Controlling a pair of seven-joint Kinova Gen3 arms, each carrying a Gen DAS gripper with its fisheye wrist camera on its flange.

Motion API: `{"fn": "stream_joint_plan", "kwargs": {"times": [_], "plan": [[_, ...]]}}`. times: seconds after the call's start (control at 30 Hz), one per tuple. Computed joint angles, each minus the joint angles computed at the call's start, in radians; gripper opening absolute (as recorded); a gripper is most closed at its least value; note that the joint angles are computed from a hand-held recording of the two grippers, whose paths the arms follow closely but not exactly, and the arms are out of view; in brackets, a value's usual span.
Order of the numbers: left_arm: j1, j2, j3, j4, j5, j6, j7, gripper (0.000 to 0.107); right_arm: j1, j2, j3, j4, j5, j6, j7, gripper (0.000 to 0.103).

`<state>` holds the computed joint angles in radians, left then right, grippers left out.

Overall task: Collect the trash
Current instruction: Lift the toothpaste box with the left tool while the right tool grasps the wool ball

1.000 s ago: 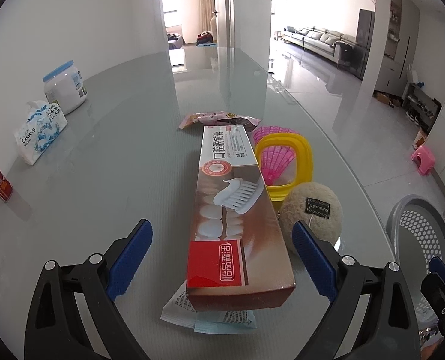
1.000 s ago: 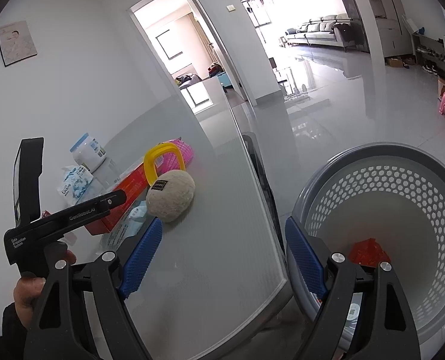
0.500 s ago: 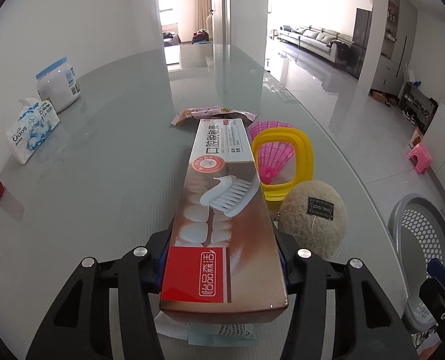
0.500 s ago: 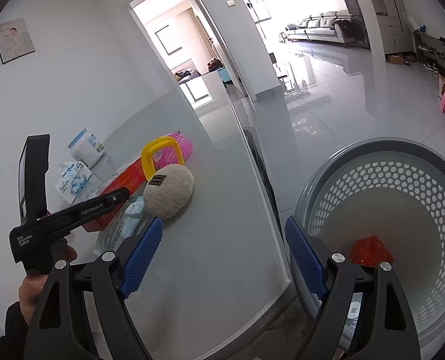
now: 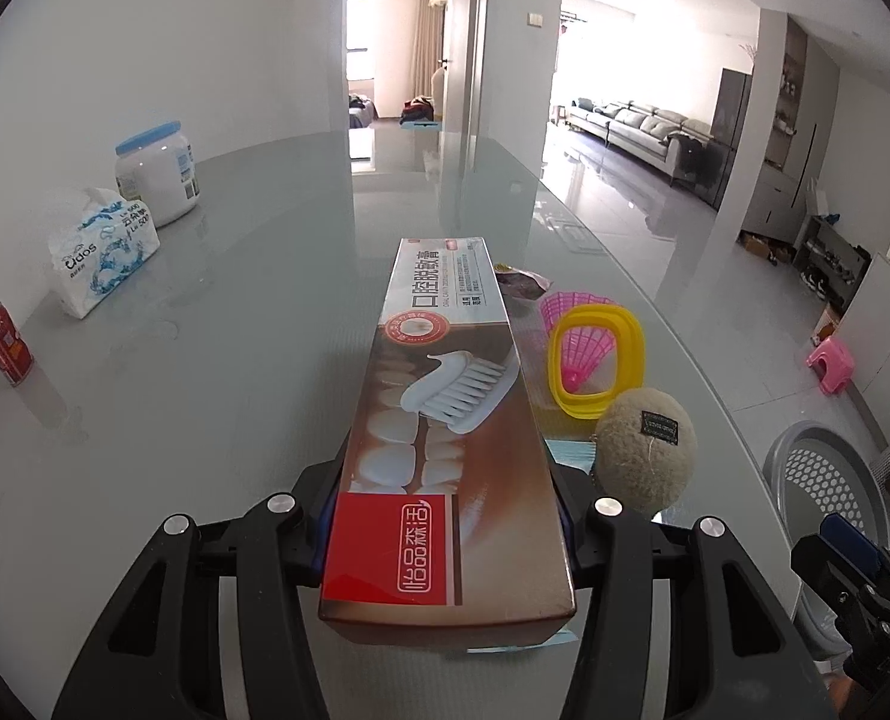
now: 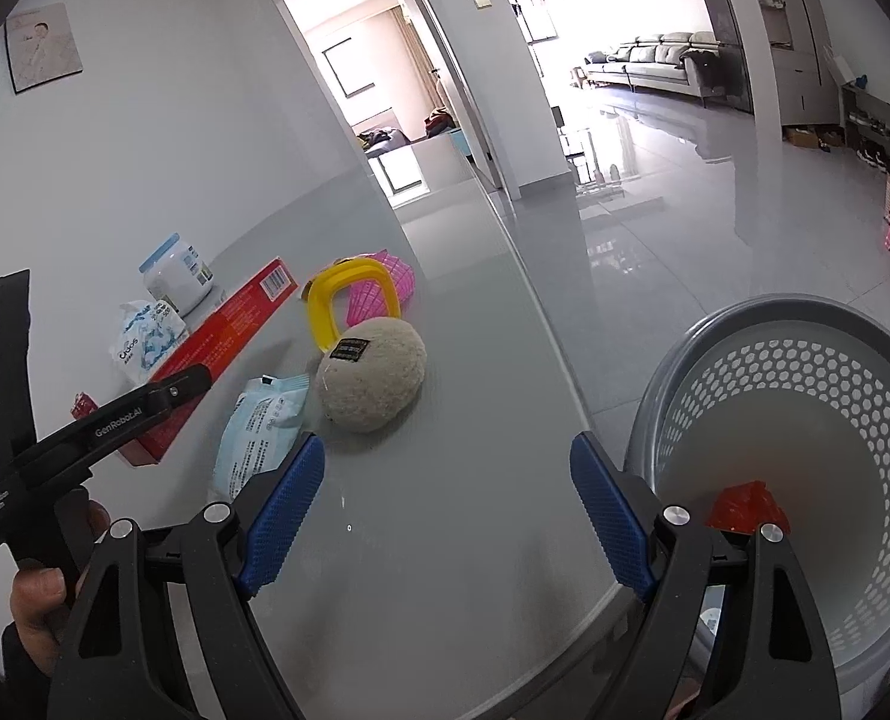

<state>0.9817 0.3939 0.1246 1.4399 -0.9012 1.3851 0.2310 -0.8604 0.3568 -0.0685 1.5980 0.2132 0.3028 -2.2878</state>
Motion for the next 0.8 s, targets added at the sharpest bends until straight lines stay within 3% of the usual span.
{"fn": "stream_joint_plan", "kwargs": {"times": [0.33, 0.8], "plan": [[0.050, -0.015, 0.016, 0.055, -0.075, 0.139, 0.055, 0.051, -0.055, 0.096, -0.001, -0.184, 0.032, 0.143, 0.014, 0.080], [0.035, -0.042, 0.056, 0.149, -0.119, 0.135, 0.141, 0.051, -0.124, 0.310, 0.028, -0.570, 0.079, 0.471, 0.005, 0.080]]}}
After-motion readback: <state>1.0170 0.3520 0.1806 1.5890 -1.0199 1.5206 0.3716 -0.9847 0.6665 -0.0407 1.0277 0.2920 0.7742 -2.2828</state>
